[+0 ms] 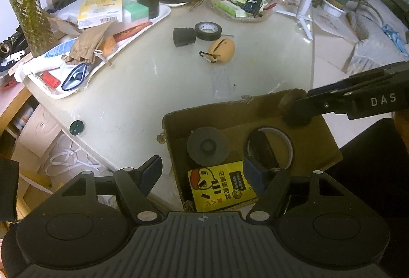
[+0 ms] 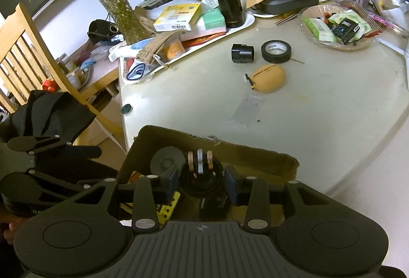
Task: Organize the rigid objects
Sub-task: 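Carry the square box and connector over the cardboard box and open both grippers, then withdraw both grippers from the box back over the table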
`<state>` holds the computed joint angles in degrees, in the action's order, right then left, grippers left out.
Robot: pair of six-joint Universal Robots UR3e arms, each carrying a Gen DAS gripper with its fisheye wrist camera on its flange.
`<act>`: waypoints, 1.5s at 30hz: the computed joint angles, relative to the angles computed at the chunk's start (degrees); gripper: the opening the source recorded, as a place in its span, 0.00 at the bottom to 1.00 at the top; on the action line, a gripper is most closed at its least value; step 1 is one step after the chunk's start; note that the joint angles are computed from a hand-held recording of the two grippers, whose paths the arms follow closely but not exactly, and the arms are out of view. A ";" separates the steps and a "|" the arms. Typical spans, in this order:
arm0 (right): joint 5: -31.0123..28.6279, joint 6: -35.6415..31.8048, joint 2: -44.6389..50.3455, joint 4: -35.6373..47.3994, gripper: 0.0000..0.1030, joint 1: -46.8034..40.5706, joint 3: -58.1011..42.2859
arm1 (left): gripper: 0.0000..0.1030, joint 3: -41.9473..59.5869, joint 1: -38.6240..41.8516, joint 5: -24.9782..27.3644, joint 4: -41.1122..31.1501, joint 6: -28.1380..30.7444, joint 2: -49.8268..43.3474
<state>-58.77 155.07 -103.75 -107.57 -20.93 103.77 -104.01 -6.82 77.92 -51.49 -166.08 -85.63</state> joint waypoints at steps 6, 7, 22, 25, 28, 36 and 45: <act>-1.89 2.27 -0.22 -3.91 0.86 0.13 1.67 | 0.67 -0.14 -0.13 0.86 -0.40 0.17 0.27; -2.41 2.44 -0.37 -4.31 0.88 0.10 1.97 | 0.67 0.00 -0.35 1.32 -0.32 0.03 0.02; -6.84 2.33 -0.80 -7.03 1.00 -0.44 4.80 | 0.67 0.42 -1.13 3.70 4.89 -4.55 -2.64; -8.41 3.74 -0.08 -8.69 1.00 0.29 4.90 | 0.67 1.53 -0.64 2.67 6.38 -6.71 -4.14; -9.53 4.00 1.73 -8.14 1.00 0.79 2.43 | 0.67 3.12 -0.63 2.50 7.22 -7.63 -5.84; -10.90 7.97 7.61 -10.05 1.00 0.90 -6.16 | 0.67 9.05 -1.38 2.96 8.12 -8.06 -10.56; -14.05 9.85 14.90 -15.25 1.00 3.07 -12.02 | 0.67 17.96 -0.94 2.21 8.19 -8.80 -15.92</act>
